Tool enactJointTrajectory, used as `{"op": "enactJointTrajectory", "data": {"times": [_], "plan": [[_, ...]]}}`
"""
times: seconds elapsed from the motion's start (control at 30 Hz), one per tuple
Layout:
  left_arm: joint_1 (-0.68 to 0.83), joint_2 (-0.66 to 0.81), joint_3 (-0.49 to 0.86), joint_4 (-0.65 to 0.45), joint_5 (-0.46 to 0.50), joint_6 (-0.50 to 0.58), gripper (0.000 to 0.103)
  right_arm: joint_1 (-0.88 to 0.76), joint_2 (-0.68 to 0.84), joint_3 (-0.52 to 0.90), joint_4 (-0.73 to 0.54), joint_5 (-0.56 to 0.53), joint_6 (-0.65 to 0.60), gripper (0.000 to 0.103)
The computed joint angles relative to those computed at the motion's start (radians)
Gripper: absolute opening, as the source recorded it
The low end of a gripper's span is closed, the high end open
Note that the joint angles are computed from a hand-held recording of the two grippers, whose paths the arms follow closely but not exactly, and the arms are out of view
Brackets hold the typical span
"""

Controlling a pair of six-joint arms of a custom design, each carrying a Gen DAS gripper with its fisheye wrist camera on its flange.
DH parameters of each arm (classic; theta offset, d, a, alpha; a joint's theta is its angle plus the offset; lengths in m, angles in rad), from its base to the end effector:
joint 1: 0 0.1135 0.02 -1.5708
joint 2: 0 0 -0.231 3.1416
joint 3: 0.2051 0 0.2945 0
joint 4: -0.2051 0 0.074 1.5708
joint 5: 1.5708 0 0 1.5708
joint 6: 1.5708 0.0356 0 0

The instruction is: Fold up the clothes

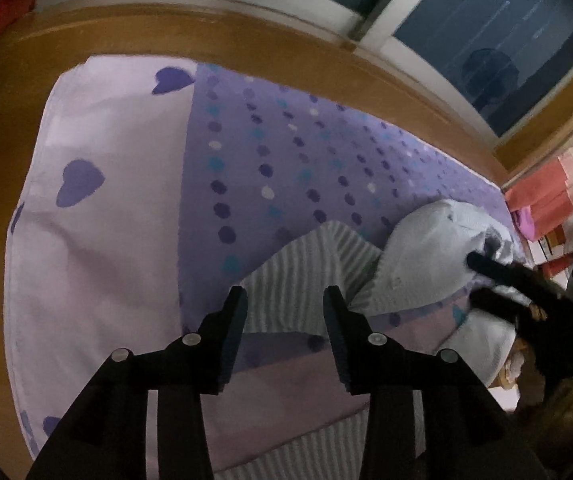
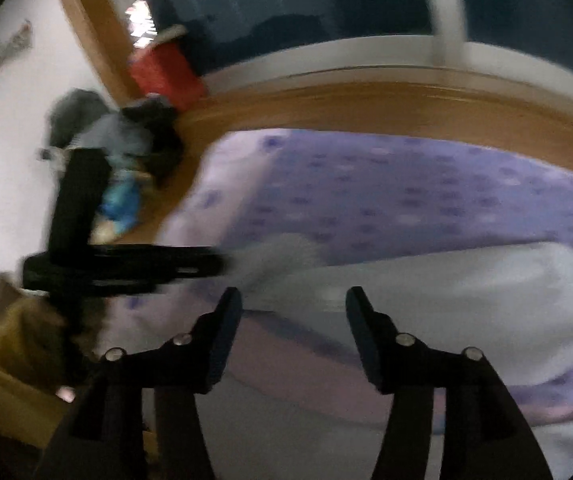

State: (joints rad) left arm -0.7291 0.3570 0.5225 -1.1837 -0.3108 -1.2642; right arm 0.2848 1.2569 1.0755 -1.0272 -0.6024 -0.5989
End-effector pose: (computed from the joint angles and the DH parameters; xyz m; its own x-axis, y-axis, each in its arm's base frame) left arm 0.1077 -0.0816 0.2091 -0.6822 -0.6077 -0.4066 -0.4499 0.7872 -0.4219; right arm 0.2628 0.0979 0.2436 -0.5021 -0.6310 -0.5914 -0.8563 0.4585 0.2379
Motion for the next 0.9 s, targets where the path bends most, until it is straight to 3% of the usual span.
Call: {"op": "enactJointTrajectory", "data": {"times": [0.17,0.37,0.53,0.67,0.83,0.9], "plan": [[0.04,-0.008,-0.02,0.006,0.024,-0.029,0.04,-0.104,0.228,0.179,0.052,0.169,-0.139,0.055],[0.033,0.082,-0.001,0.037,0.019,-0.073,0.04,-0.169,0.445,0.354,0.154,0.318,-0.278,0.055],[-0.014,0.139,0.04,-0.026,-0.049,-0.193,0.04,-0.161,0.546,0.424,0.171,0.34,-0.375,0.055],[-0.028,0.083,0.03,-0.071,-0.047,-0.253,0.04,-0.152,0.582,0.435,0.185,0.323,-0.423,0.055],[-0.005,0.001,-0.041,0.025,0.012,-0.291,0.042,-0.174,0.635,0.496,0.149,0.266,-0.433,0.055],[0.01,0.021,-0.05,0.076,0.023,-0.29,0.05,-0.187,0.654,0.519,0.131,0.245,-0.444,0.055]]}}
